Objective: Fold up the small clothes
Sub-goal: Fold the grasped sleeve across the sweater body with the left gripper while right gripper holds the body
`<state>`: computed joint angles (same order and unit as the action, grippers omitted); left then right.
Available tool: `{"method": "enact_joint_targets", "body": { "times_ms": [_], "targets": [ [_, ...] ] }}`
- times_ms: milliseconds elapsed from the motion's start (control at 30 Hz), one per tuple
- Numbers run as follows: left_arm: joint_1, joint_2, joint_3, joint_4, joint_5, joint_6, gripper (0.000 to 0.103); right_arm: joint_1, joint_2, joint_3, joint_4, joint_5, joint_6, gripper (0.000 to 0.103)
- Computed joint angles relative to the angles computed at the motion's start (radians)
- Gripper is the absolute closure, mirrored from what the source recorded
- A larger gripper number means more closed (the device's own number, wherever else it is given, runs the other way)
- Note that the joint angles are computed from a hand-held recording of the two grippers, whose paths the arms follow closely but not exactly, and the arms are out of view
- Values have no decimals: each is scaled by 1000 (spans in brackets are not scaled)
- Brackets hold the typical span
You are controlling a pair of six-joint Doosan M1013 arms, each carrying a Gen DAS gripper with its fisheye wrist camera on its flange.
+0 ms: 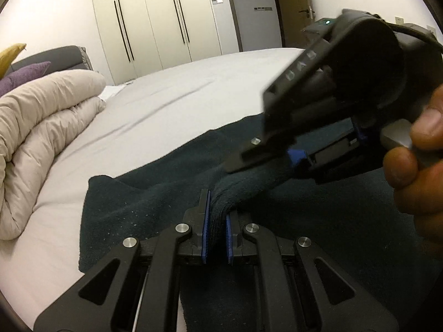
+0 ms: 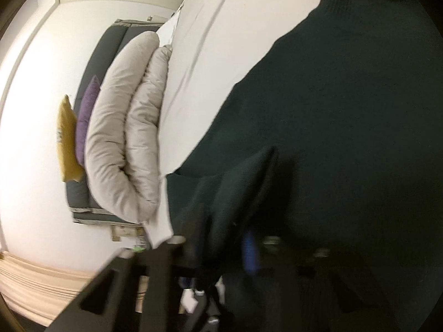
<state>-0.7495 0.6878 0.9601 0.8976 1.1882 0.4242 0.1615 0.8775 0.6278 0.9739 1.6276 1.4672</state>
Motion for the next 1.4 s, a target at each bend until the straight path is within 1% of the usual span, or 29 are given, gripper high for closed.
{"method": "enact_joint_targets", "body": {
  "times_ms": [100, 200, 233, 267, 300, 333, 367, 400, 433, 467, 533, 633, 733, 833, 867, 1033, 1267, 1400],
  "targets": [
    [4, -8, 7, -23, -29, 8, 93, -6, -11, 3, -27, -23, -42, 94],
    [6, -41, 45, -58, -105, -25, 91, -19, -21, -2, -58, -43, -85, 94],
    [7, -66, 78, -72, -163, -57, 91, -27, -23, -6, -68, -52, -99, 94],
    [6, -86, 108, -66, -204, -96, 91, -32, -26, -9, -83, -62, -108, 94],
    [2, -105, 136, -46, -230, -146, 91, -38, -29, -8, -93, -72, -118, 94],
    [-1, -135, 184, -7, -265, -237, 91, -46, -29, -12, -104, -80, -127, 94],
    [0, -153, 212, 11, -283, -292, 91, -56, -29, -15, -111, -87, -132, 94],
    [2, -170, 236, 25, -291, -343, 91, -64, -26, -22, -121, -94, -131, 94],
    [7, -188, 261, 32, -279, -407, 91, -74, -23, -28, -128, -97, -128, 94],
    [12, -198, 274, 30, -272, -441, 91, -84, -20, -31, -133, -104, -121, 94],
    [30, -222, 303, 24, -254, -504, 91, -101, -17, -30, -134, -116, -114, 94],
    [53, -244, 324, 24, -238, -549, 91, -125, -15, -20, -132, -137, -99, 94],
    [90, -261, 334, 4, -265, -557, 91, -139, -16, -8, -130, -151, -97, 94],
    [119, -260, 316, -33, -293, -485, 91, -151, -19, 4, -130, -164, -95, 94],
    [124, -254, 301, -52, -289, -448, 91, -155, -19, 6, -129, -167, -93, 94],
    [140, -197, 205, -116, -286, -346, 91, -169, -16, -4, -140, -184, -75, 94],
    [147, -149, 150, -187, -290, -293, 91, -178, -12, -27, -188, -197, -84, 94],
    [149, -109, 102, -234, -280, -232, 91, -181, -13, -21, -190, -199, -74, 94]
  ]
}}
